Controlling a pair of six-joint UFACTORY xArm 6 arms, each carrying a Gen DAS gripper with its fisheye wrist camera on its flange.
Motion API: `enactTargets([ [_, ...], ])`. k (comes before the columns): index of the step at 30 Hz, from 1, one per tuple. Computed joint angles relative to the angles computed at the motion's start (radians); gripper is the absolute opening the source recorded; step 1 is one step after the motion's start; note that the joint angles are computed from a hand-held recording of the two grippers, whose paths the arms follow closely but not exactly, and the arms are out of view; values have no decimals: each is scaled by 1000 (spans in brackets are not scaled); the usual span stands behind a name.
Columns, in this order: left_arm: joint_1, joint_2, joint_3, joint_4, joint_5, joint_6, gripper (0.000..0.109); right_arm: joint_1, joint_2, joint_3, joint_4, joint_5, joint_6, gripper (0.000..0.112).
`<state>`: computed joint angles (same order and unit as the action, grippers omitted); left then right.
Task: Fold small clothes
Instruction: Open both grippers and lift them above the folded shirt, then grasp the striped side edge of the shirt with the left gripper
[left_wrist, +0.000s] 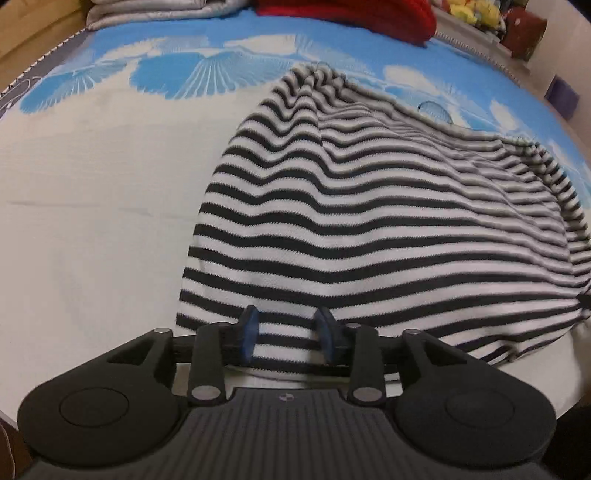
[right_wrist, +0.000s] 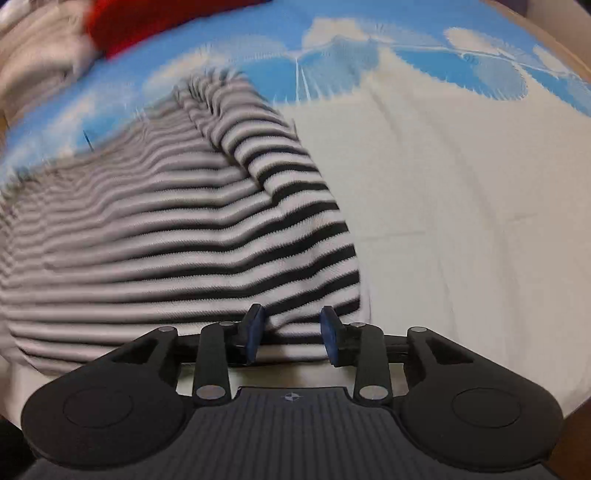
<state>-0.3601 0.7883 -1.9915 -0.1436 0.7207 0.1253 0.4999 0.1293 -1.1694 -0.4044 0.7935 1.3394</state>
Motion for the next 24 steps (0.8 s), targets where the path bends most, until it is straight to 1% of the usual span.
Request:
enactTargets([
  [2,3,-13,15,2,-2,-1,40,7,10,-26,-24,25,-22,40],
  [4,5,-30,40,-1,-16,2,43,21,8,-40,-61,51,-33,40],
  [5,2,-16,15,5,-5,-9,44,30,9,-46,-82,67,-25,40],
  [10,3,-13,15,3,-13,-18,46,44,-5,-57,-185,89,63,41],
  [12,5,-22,23,3,-20,-15,46,60,-20,-61,-218,120,105,41],
  [15,2,-52,67,11,-64,-15,46,85,-41,-83,-289,143,163,41],
  [18,-5,-125,163,-20,-160,40,46,130,-74,-115,-393,187,240,42],
  [22,-19,-231,252,-108,-197,85,46,190,-94,-150,-540,241,351,52],
  [24,-27,-287,321,-160,-236,94,46,212,-93,-149,-589,252,405,53],
])
